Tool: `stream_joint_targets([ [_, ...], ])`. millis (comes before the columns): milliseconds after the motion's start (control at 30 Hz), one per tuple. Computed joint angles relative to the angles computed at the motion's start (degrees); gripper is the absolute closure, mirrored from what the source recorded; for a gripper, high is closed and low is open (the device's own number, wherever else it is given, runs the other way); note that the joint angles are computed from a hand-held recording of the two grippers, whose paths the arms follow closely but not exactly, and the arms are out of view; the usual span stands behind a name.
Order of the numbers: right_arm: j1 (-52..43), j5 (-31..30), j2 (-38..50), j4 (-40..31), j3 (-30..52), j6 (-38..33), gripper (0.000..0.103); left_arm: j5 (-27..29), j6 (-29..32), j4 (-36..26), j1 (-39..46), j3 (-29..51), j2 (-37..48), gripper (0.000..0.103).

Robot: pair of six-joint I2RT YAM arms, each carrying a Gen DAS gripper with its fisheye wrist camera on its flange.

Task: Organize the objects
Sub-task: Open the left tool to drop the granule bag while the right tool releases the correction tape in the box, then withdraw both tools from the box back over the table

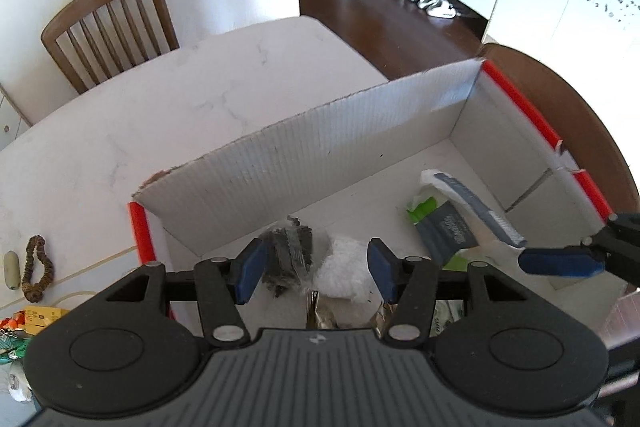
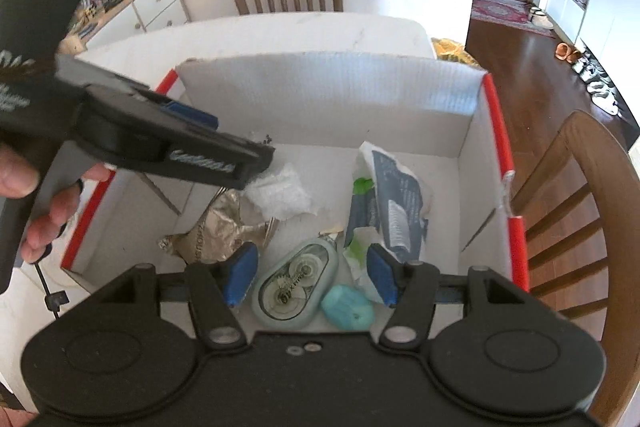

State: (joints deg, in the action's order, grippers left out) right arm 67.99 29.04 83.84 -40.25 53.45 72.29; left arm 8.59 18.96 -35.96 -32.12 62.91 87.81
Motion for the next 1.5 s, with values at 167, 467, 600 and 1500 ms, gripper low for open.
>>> stream_joint_targets([
  [167, 2.33, 2.31, -1.08, -3.88, 1.42, 4.33, 0.043, 2.85, 2.81, -2.08, 2.25, -0.55, -3.77, 0.048],
  [467, 6.81, 7.03, -0.3, -11.79, 6.66, 12.08, 0.043, 10.98, 9.48, -7.51, 9.15, -0.98, -11.0, 0.048],
  [600, 8.68, 9.24, 0.77, -14.78, 9.69, 15.69, 0.042, 14.99, 14.06, -10.09, 13.88, -1.03, -13.27, 0.048],
  [1500, 13.94, 15.98, 28.19, -31.25, 44.07, 31.56, 0.02, 36.12, 48.89, -27.35, 51.43, 6.42, -7.1, 0.028],
])
